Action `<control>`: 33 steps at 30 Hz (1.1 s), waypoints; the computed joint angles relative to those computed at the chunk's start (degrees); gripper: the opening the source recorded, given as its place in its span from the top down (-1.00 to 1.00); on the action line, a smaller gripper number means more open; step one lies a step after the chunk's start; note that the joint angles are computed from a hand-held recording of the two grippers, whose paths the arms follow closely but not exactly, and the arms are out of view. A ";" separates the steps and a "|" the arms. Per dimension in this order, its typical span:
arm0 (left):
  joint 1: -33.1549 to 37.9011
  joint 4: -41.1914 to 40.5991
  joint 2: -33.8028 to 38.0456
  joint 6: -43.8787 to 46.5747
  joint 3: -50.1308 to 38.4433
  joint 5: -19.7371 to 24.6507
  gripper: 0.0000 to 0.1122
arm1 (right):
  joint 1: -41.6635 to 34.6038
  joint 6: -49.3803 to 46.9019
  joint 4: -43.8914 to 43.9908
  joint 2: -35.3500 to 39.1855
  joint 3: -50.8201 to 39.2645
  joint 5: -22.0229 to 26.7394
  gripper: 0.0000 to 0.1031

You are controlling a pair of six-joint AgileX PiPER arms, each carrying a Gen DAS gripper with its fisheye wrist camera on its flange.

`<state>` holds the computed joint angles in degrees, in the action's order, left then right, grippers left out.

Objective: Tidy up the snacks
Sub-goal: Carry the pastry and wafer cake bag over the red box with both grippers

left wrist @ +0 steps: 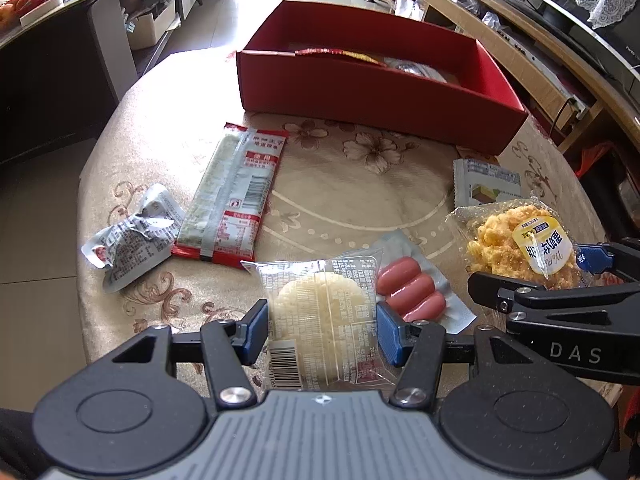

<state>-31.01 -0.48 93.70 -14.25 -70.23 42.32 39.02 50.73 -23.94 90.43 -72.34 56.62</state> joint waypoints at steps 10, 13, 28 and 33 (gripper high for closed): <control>-0.37 1.66 -0.32 -2.22 -2.05 -0.56 0.10 | 0.89 2.81 -4.20 -0.50 -1.43 0.83 -0.62; -0.88 3.53 -0.35 -3.54 -2.85 -1.11 0.11 | 1.01 3.70 -5.69 -0.64 -1.93 0.92 -0.62; -0.71 5.11 3.12 -4.59 -10.97 -0.90 0.14 | -0.22 6.27 -11.32 0.64 -6.02 1.49 -0.62; -0.40 5.80 5.40 -5.01 -14.97 -0.43 0.14 | -1.64 6.23 -12.27 1.85 -8.19 1.15 -0.62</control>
